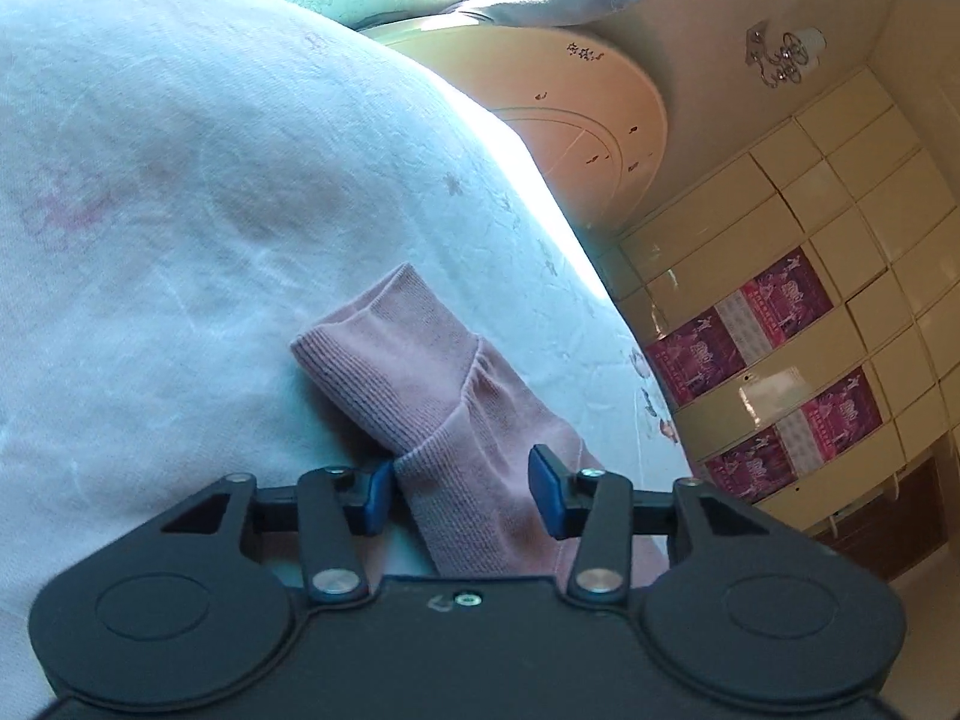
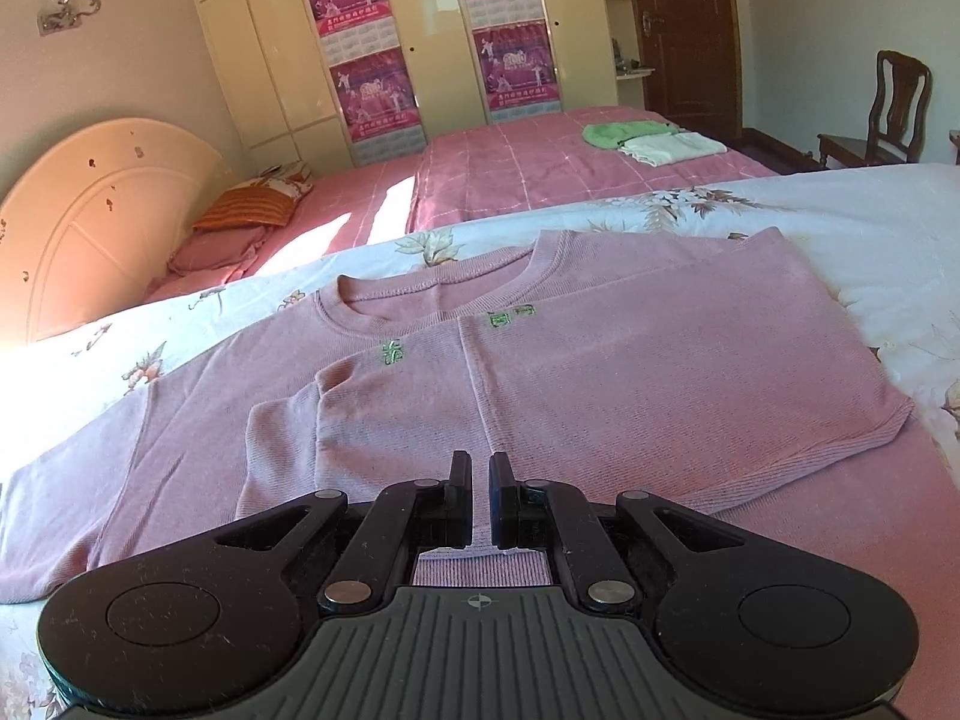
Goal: Fold small clothes
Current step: 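Close the left gripper on the other sleeve cuff, then lift the sleeve across the shirt body and open the left gripper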
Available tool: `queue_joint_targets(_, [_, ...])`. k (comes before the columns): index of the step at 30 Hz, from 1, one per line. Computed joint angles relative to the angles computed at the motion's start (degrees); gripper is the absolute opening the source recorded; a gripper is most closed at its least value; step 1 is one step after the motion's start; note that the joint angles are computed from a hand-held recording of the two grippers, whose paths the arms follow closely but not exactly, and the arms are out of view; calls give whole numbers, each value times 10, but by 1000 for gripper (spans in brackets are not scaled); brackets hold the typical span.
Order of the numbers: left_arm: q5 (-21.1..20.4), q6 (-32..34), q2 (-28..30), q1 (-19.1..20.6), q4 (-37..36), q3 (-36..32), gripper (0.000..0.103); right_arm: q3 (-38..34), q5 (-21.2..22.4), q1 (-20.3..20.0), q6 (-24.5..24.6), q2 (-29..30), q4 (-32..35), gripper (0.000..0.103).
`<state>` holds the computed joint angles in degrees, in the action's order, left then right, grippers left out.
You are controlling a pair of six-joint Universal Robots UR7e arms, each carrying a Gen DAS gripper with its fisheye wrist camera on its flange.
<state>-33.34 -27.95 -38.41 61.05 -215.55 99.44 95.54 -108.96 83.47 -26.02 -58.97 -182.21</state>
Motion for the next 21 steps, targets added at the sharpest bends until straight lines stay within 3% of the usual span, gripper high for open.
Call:
queue_joint_targets(1, [7, -3, -2, -2, 31, -4, 5, 1, 1, -2, 1, -2, 0, 5])
queue_joint_targets(5, [8, 132, 19, -36, 25, -35, 5, 8, 15, -12, 0, -13, 0, 5])
queue_joint_targets(9, [-23, 209, 59, -70, 87, -95, 5, 9, 35, -26, 1, -22, 7, 5])
queue_joint_targets(13, [-81, 243, 125, -95, 150, -183, 5, 7, 58, -41, 8, -32, 15, 5])
queue_joint_targets(21, [-176, 232, 282, -119, 298, -401, 5, -8, 97, -70, 16, -57, 55, 5])
